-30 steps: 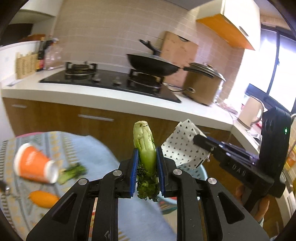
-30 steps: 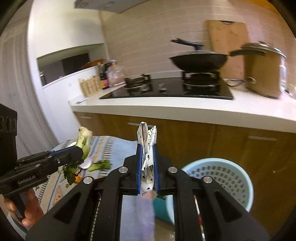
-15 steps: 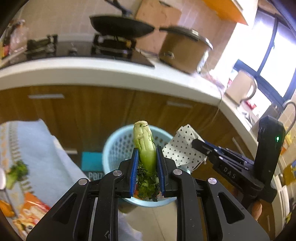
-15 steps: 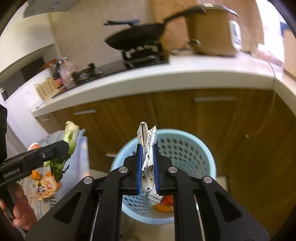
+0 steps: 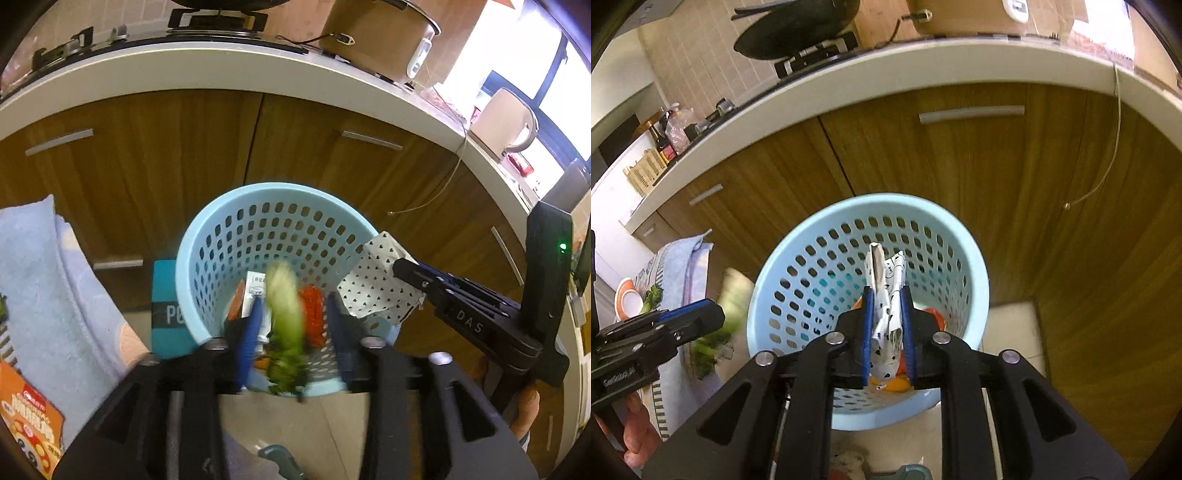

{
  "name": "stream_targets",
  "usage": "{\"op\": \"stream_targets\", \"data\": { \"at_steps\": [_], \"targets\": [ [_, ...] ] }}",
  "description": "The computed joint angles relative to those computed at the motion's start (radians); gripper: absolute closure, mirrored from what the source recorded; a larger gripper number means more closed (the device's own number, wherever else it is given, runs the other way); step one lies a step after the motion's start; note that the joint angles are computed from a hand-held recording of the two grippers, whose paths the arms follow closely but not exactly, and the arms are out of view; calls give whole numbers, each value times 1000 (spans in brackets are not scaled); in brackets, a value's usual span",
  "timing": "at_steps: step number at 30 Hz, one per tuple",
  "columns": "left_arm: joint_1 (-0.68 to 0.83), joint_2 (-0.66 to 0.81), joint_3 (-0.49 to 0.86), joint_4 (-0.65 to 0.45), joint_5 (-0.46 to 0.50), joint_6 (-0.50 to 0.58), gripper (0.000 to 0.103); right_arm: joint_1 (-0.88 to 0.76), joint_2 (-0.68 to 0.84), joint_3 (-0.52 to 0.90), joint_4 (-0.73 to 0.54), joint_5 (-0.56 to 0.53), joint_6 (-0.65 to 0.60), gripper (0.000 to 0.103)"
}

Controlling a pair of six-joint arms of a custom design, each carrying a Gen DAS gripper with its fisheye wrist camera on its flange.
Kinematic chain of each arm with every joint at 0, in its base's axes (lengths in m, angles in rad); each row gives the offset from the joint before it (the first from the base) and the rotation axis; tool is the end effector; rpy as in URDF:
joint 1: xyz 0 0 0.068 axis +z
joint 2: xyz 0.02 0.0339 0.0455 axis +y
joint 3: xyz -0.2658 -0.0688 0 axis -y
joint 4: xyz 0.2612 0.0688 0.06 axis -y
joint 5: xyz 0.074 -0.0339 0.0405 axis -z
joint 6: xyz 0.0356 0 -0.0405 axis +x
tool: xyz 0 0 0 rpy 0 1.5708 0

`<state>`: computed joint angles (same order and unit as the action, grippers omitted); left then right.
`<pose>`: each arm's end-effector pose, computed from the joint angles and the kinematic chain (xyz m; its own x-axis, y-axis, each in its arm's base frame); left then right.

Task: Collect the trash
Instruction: 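Carry the stalk and dotted wrapper over the blue basket and release both, then move both open tools back over the table toward the orange peel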

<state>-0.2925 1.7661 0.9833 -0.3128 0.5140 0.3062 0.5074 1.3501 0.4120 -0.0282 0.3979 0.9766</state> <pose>0.3273 -0.1168 0.1392 -0.6712 0.4763 -0.5680 0.7014 0.6559 -0.2789 0.2037 0.0974 0.1098 -0.6143 0.5325 -0.5824 0.4528 0.8423 0.2924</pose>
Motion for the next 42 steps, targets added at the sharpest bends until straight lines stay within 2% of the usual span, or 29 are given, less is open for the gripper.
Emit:
{"op": "stream_targets", "data": {
  "at_steps": [1,3,5,15,24,35,42],
  "targets": [
    [2,-9,-9,8,-7,10,60,-4,8,-2,6,-6,3,79],
    [-1,-21,-15,12,-18,13,53,-6,12,-5,22,-6,6,59],
    [10,-39,-27,21,-23,14,47,1,8,2,17,4,11,54],
    [76,-82,-39,7,9,20,47,43,7,53,-18,35,2,54],
    [199,-129,-69,-17,79,30,47,104,40,129,-34,55,-13,54],
    [509,-185,-44,-79,183,83,47,214,201,335,-22,52,-70,54],
    [727,-116,30,-77,134,70,47,299,380,526,20,13,-156,54]
  ]
}}
